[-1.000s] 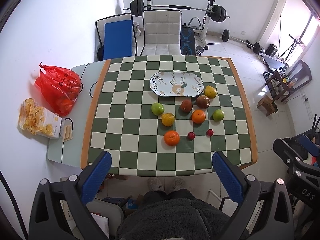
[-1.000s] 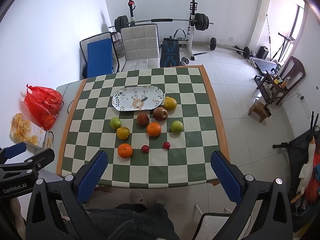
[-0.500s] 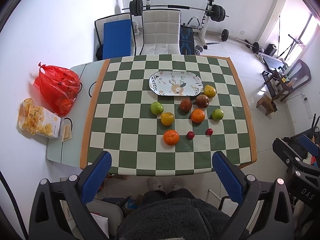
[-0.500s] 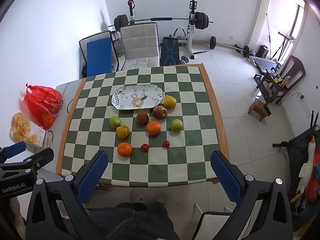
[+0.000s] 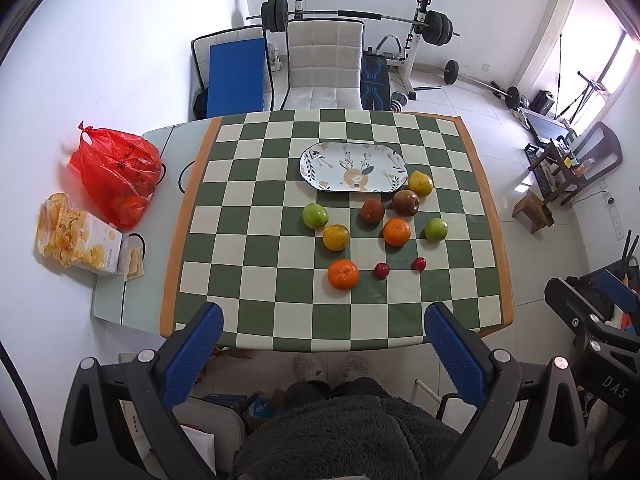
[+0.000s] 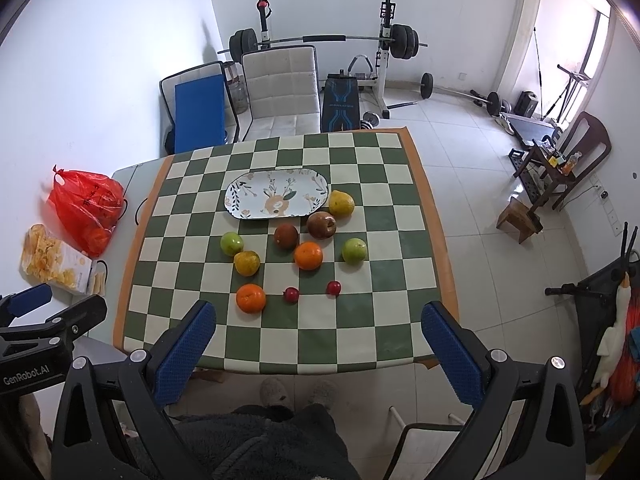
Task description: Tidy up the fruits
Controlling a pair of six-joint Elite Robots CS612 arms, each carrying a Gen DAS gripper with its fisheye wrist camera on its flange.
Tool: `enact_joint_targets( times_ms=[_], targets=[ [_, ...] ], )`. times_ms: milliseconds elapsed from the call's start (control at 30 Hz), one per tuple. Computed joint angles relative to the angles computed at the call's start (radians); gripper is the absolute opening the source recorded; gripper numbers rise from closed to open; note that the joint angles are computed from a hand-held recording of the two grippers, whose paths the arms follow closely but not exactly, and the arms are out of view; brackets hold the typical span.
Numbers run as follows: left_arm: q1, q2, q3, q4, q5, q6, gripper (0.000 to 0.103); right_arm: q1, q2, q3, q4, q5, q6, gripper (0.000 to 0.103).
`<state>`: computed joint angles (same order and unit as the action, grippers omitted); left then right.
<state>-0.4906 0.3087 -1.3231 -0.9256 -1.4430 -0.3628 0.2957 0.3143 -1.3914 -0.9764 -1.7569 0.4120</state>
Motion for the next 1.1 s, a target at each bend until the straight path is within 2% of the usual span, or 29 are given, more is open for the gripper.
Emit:
enact_joint_targets(
  times_ms=[567, 667, 800, 833, 933, 1033, 1100],
  targets=[
    [-0.016, 0.015, -0.017, -0.017, 0.016, -0.021, 0.103, -0.002, 0.003, -0.002, -0.004, 0.009, 0.011, 0.103],
    [-0.021, 0.033, -0.020, -0.066, 0.075, -0.038, 0.103, -0.008, 0.014, -0.009, -0.035, 0.021, 0.033, 0.103],
    [-0.033, 0.057, 0.010, -0.125, 0.258, -0.059, 0.103, -0.031, 0.058, -0.017, -0.136, 0.054, 0.057, 0.103],
    [-0.028, 0.053, 0.038, -0.123, 0.285, -0.071, 0.103, -0.041, 0.064, -0.008, -0.152, 0.078, 0.058, 0.103],
    [-0.004, 0.032, 0.134, -0.126, 0.259, -0.106, 0.103, -0.070, 0.082, 0.042, -0.194, 0.153, 0.052, 0.103],
    [0.026, 0.008, 0.244, -0.137, 0.164, -0.123, 0.103, -0.088, 0.098, 0.101, -0.237, 0.212, 0.049, 0.103],
    [0.048, -0.016, 0.341, -0.150, 0.063, -0.133, 0.103, -0.097, 0.101, 0.154, -0.253, 0.243, 0.047, 0.103]
  ],
)
